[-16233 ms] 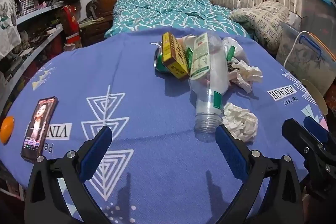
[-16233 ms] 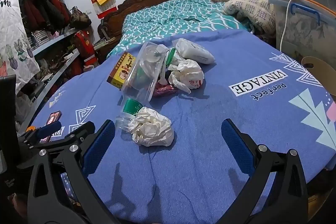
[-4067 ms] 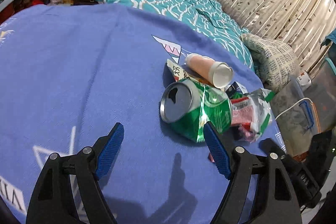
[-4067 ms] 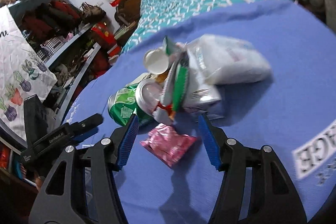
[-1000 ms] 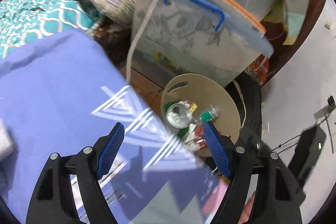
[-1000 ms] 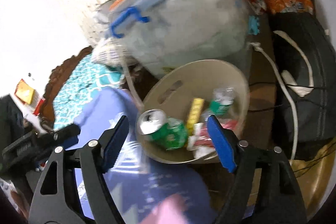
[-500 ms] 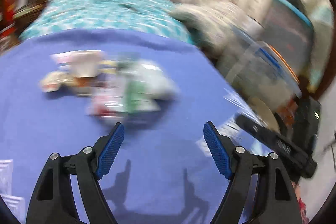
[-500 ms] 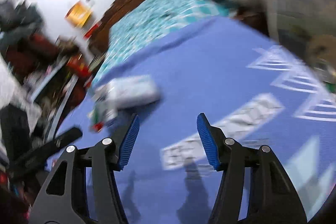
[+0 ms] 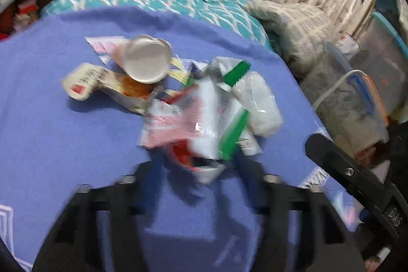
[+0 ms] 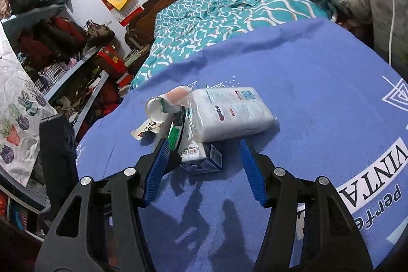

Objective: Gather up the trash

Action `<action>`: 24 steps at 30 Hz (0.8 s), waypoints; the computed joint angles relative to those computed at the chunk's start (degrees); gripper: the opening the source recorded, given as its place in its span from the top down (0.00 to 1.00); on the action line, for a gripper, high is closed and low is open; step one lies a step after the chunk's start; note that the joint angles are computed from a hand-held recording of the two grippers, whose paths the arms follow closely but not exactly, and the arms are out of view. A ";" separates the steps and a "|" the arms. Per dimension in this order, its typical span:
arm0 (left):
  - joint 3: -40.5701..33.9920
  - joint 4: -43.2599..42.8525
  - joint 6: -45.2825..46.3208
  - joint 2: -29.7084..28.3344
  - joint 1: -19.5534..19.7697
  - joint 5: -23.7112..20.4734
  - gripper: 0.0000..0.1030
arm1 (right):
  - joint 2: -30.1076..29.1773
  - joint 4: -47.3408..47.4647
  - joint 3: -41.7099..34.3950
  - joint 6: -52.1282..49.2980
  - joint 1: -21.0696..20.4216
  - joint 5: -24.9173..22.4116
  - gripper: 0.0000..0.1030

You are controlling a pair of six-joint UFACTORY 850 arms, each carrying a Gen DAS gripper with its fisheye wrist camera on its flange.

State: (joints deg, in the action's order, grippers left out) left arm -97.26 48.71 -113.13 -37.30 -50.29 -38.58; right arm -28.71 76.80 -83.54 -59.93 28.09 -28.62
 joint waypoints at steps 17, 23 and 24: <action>23.55 18.71 -27.65 16.19 -5.89 1.97 0.85 | 1.31 -2.44 1.11 0.09 7.42 -5.18 0.41; 28.76 16.50 -32.54 20.31 -7.20 -2.41 0.67 | -3.41 -8.19 -3.53 8.04 7.92 -6.89 0.40; 29.53 16.35 -33.47 20.91 -7.30 -2.48 0.53 | -3.89 -8.63 -3.97 8.99 7.96 -7.18 0.40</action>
